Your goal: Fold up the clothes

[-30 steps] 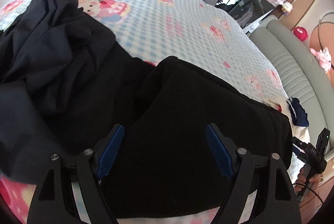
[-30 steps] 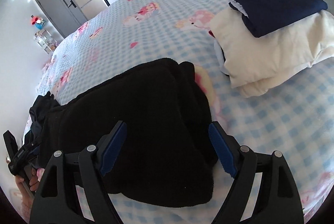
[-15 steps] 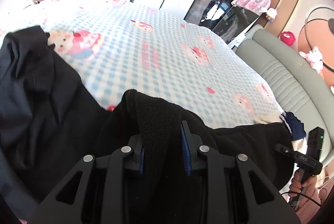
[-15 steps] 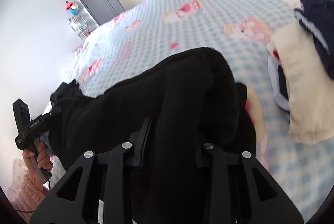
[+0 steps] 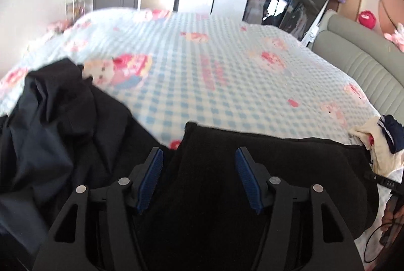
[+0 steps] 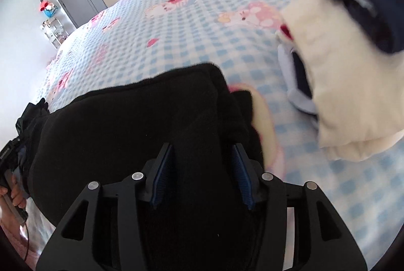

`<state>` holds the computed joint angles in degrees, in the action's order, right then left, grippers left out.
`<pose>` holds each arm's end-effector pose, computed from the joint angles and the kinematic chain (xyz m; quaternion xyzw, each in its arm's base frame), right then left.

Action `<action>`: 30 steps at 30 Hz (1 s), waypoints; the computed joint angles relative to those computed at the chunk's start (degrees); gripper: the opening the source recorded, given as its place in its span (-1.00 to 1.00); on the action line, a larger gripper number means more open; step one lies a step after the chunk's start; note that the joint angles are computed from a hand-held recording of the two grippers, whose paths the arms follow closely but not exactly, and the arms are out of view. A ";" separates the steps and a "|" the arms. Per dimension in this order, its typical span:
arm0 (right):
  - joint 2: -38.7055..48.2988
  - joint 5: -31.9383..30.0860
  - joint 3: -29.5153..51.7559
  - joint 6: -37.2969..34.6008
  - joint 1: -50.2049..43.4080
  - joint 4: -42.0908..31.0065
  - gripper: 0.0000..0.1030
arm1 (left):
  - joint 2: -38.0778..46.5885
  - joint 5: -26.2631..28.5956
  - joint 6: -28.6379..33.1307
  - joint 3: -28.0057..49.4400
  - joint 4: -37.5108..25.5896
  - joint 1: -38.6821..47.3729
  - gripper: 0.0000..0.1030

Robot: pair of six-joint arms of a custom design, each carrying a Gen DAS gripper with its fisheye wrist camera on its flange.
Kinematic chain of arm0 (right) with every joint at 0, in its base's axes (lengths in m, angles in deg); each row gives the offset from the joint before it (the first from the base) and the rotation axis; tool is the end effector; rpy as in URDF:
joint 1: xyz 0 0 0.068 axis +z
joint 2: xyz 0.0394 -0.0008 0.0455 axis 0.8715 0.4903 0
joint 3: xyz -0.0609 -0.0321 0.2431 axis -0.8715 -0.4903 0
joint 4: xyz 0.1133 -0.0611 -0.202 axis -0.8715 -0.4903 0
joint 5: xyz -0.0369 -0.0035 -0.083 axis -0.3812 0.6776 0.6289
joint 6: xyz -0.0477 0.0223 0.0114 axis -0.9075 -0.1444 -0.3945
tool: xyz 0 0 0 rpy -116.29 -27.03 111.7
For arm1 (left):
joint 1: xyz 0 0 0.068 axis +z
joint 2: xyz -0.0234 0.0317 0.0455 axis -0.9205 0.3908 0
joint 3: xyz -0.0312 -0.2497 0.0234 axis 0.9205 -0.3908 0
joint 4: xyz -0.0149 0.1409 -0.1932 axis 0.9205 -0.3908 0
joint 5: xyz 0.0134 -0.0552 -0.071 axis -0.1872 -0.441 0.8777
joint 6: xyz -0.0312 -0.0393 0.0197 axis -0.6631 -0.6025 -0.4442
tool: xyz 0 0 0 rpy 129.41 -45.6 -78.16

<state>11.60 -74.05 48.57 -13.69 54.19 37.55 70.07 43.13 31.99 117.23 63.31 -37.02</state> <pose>0.3374 -0.0291 0.1679 0.0134 0.9453 0.1029 0.3093 0.2373 0.1220 0.2383 -0.1078 0.8909 -0.0306 0.4401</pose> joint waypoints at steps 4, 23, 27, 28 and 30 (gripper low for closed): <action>-9.39 12.29 -2.96 -3.06 8.48 1.59 0.18 | -9.30 -3.92 -2.68 -6.04 4.95 -10.71 0.33; 0.55 6.21 0.66 -4.31 4.87 -2.64 -0.33 | 3.14 -11.59 5.62 -3.98 -5.29 1.48 0.37; -10.18 -1.90 -6.15 -2.77 -2.21 -4.07 0.04 | -5.25 4.36 10.77 -7.58 -13.40 15.46 0.35; -12.54 -1.58 -7.91 -2.47 -3.41 -4.27 0.26 | -8.55 7.39 12.90 -9.03 -15.15 17.04 0.35; -17.21 -1.06 -11.06 -2.04 -6.03 -5.02 0.26 | -15.64 12.37 16.12 -12.32 -17.45 17.56 0.36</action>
<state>-5.61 -75.11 37.51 -15.74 48.16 32.53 54.44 55.49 48.12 104.90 45.86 -19.46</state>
